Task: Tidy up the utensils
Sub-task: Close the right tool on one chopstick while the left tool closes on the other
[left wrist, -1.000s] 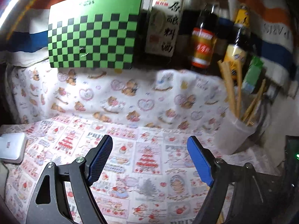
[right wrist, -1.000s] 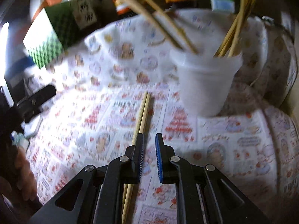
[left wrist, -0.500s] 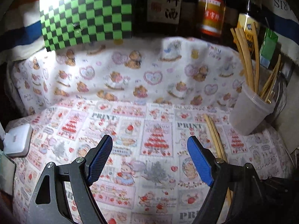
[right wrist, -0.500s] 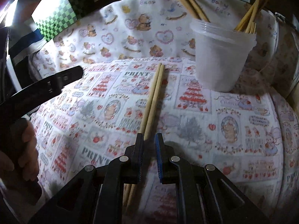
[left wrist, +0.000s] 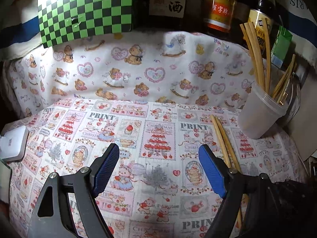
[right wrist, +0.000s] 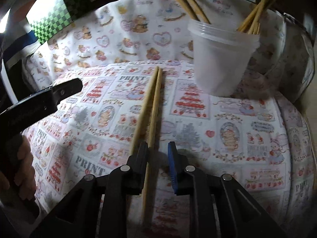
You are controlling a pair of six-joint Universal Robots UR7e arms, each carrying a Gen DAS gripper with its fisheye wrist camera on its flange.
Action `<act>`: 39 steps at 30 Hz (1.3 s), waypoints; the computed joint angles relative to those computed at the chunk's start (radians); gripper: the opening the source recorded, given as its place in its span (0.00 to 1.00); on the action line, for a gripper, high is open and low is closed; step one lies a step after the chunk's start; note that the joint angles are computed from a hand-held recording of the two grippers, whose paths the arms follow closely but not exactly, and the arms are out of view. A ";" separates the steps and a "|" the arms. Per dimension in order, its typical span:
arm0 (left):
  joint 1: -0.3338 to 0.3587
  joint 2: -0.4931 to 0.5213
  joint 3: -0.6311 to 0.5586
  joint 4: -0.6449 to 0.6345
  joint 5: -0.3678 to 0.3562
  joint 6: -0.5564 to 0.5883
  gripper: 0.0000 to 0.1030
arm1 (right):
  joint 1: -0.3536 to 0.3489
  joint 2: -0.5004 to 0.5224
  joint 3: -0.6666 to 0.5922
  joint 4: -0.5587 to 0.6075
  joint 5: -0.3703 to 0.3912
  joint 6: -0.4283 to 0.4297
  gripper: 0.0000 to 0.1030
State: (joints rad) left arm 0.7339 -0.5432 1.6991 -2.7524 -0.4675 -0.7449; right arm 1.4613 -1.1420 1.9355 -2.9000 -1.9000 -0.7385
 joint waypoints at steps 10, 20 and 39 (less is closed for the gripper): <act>0.007 -0.006 -0.002 0.048 -0.010 -0.055 0.79 | 0.014 0.006 0.023 -0.044 -0.041 -0.024 0.20; 0.013 0.014 -0.039 0.133 -0.054 -0.052 0.78 | -0.018 -0.051 0.080 -0.206 0.137 -0.034 0.07; -0.017 0.101 -0.110 0.094 -0.310 0.153 0.58 | -0.060 -0.108 0.188 -0.621 0.404 -0.066 0.07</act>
